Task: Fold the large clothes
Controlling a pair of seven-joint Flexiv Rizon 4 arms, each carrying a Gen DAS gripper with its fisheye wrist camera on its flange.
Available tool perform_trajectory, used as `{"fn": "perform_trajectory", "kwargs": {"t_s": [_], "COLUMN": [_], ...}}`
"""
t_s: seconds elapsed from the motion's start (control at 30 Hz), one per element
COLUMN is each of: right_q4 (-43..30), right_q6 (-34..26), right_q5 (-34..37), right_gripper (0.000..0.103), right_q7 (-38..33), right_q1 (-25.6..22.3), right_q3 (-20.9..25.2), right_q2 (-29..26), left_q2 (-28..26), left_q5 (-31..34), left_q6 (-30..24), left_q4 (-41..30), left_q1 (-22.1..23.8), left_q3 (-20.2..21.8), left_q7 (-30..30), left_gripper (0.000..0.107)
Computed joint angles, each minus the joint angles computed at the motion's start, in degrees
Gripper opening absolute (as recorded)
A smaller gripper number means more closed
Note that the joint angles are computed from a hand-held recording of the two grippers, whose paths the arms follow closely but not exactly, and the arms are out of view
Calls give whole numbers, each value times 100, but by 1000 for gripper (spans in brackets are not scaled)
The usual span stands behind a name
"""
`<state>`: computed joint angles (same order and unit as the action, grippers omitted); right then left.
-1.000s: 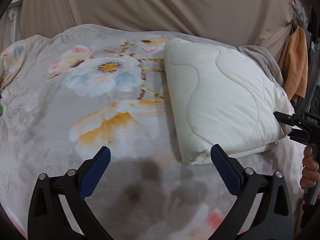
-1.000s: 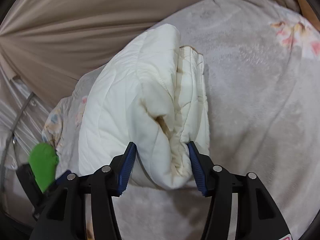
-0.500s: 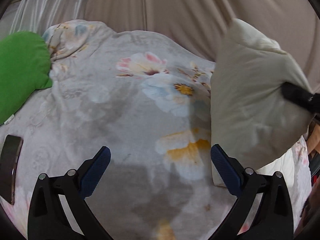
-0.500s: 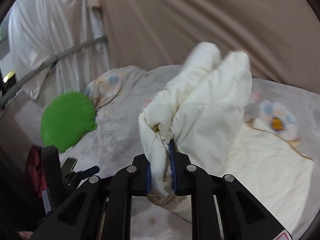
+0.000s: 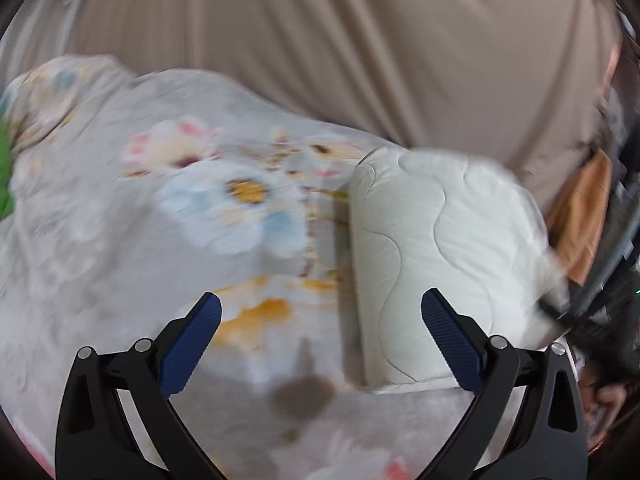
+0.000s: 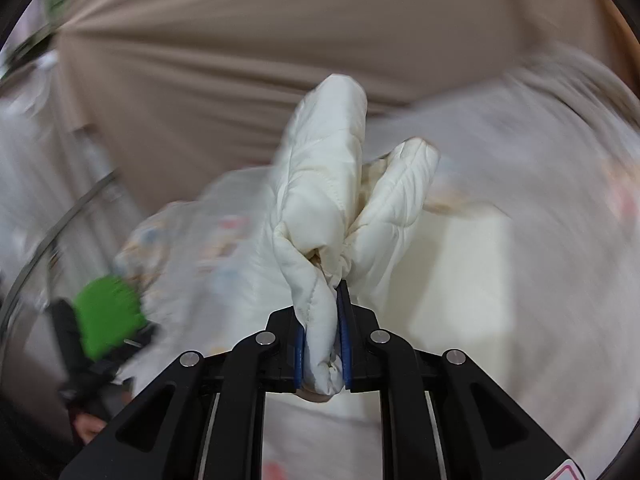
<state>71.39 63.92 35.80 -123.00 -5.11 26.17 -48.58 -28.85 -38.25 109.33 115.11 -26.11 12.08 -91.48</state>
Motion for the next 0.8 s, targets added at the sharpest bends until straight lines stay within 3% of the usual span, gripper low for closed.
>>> {"fn": "perform_trajectory", "kwargs": {"t_s": [0.13, 0.23, 0.4, 0.5, 0.6, 0.7, 0.8], "right_q4": [-197, -170, -30, 129, 107, -194, -662], "right_q6": [-224, -196, -445, -80, 402, 417, 248], "right_q5": [143, 92, 153, 317, 314, -16, -648], "right_gripper": [13, 16, 27, 28, 23, 9, 4], "right_q7": [198, -74, -366, -454, -645, -479, 104], "right_q1": [-245, -279, -430, -437, -348, -65, 486], "right_q3": [-67, 7, 53, -1, -20, -157, -550], "right_q2": [-523, -518, -213, 49, 179, 70, -232], "left_q2": [-489, -1031, -2072, -2462, -2474, -2462, -2461], "left_q5": [296, 478, 917, 1300, 1505, 1674, 1877], "left_q6": [-676, -1300, -2797, -3015, -3063, -3166, -3277], "left_q4": [-1006, -1869, -3171, -3409, -3454, -3547, -3643], "left_q1": [-174, -559, -1388, -1786, -1762, -1666, -1608], "left_q3": [92, 551, 2036, 2821, 2851, 2792, 2769], "left_q7": [297, 199, -619, -1302, -1527, -1703, -1870], "left_gripper": [98, 98, 98, 98, 98, 98, 98]}}
